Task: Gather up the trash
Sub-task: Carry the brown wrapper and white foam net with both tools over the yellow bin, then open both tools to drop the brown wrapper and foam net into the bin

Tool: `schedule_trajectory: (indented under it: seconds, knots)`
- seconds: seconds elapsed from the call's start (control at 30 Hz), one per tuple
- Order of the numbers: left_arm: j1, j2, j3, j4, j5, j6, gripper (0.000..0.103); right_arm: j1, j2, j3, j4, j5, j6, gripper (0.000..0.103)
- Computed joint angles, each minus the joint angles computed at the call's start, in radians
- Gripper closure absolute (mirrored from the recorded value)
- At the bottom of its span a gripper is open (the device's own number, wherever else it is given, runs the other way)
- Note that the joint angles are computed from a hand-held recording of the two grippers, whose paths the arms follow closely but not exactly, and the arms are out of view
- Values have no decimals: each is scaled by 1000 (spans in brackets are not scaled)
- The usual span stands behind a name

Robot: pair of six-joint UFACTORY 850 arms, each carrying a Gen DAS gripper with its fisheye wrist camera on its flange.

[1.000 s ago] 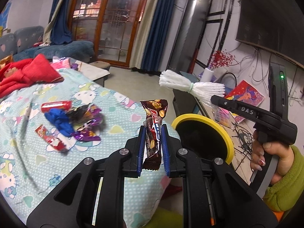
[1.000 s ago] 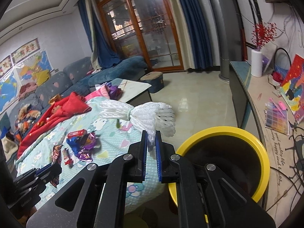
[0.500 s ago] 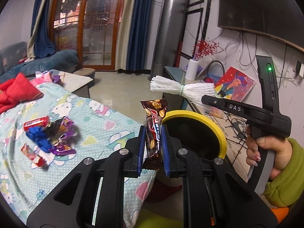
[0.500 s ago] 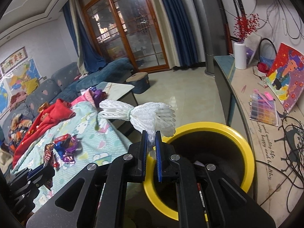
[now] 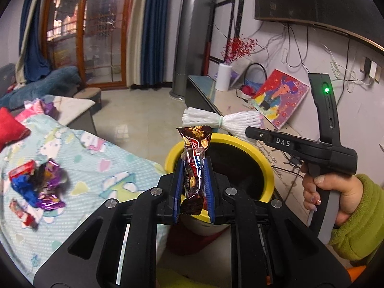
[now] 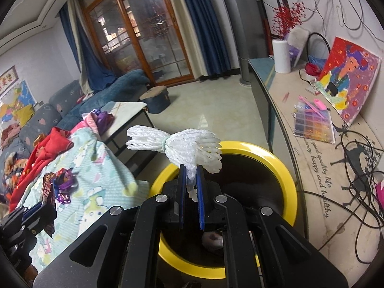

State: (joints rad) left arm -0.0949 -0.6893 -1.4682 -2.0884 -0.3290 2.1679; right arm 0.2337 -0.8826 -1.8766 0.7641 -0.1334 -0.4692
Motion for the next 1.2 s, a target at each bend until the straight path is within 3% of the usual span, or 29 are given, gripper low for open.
schedule_trajectory:
  seconds: [0.27,0.8,0.9,0.97,1.2]
  knots:
    - [-25,-69,-102,299,15,-278,91,-23,-24,-10,-187,-32,199,94]
    - [-59,-215,-323,756,3,-748,91,-56,-58,-20,-264,-65,306,94]
    - [-59,-238,-362,807,4,-808,80,-60,-60,-21,-244,-68,293,91]
    - [-61,-241,-365,777,32,-780,59,-62,-61,-22,-220,-72,271,79]
    - [-49,-197,-294,584,86,-603,30,-57,-56,-14,-239,-59,295,68]
